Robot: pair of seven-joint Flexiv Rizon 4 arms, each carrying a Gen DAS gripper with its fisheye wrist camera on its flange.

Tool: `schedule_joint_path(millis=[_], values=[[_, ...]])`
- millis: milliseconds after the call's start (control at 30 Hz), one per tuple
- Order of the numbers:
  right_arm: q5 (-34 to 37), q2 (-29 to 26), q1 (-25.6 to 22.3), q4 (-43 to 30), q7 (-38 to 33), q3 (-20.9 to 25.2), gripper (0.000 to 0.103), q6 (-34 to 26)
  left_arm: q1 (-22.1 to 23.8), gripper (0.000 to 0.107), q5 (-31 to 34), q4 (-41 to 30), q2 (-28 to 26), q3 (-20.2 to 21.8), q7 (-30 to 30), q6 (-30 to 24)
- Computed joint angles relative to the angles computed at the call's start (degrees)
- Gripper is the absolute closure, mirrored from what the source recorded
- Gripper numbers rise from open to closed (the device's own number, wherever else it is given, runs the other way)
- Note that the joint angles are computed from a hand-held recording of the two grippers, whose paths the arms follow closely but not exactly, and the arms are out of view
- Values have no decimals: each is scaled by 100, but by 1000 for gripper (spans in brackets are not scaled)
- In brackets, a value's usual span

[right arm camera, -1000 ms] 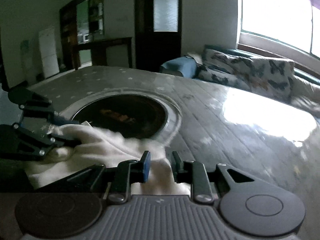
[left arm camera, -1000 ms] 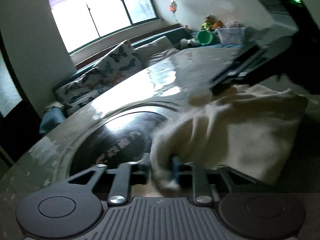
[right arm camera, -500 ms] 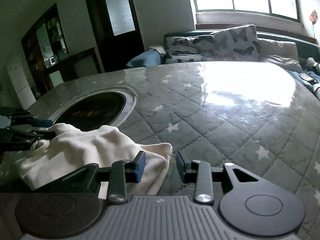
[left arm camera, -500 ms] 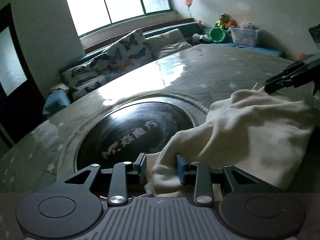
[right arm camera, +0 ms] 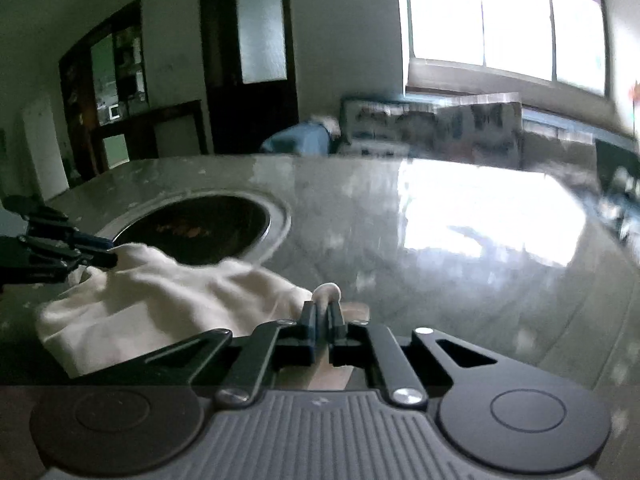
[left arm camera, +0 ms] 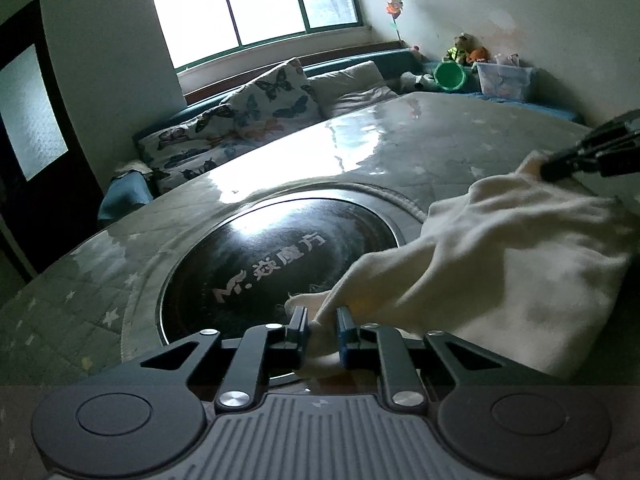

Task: Fold clothes

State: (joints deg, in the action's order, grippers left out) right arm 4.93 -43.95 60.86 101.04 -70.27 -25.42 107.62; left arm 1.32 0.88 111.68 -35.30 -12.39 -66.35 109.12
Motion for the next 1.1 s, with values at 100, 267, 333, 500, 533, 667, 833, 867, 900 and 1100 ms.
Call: schedule_joint_path(millis=[100, 267, 333, 500, 533, 667, 833, 867, 900, 1100], values=[[-54, -104, 74, -112, 100, -180, 98, -284, -455, 90, -325, -73, -2, 545, -19, -51], [-177, -271, 250, -72, 468, -506, 82, -351, -1148, 90, -874, -101, -29, 1374, -28, -206], [-15, -306, 446, -52, 632, -783, 82, -215, -1212, 90, -955, -16, 9, 1419, -69, -15], [-454, -127, -172, -334, 384, 79, 82, -114, -733, 90, -644, 165, 140, 732, -258, 477], [-663, -115, -470, -472, 301, 498, 82, -154, -522, 90, -458, 169, 163, 462, -311, 450], [-1268, -270, -1106, -951, 110, 1398, 82, -413, 172, 89, 174, 6, 59, -520, -436, 109], [-1671, -531, -1265, -1410, 264, 1542, 83, -937, -279, 87, 58, -495, -267, -250, -257, -263], [-1709, -533, -1269, -1414, 335, 1521, 83, -946, -365, 86, -38, -572, -320, -156, -234, -354], [-1734, -531, -1243, -1409, 412, 1461, 82, -957, -417, 85, -130, -643, -372, -99, -213, -453], [-1910, -458, -1256, -1356, 687, 1343, 80, -914, -281, 71, -248, -552, -340, -212, -293, -163]])
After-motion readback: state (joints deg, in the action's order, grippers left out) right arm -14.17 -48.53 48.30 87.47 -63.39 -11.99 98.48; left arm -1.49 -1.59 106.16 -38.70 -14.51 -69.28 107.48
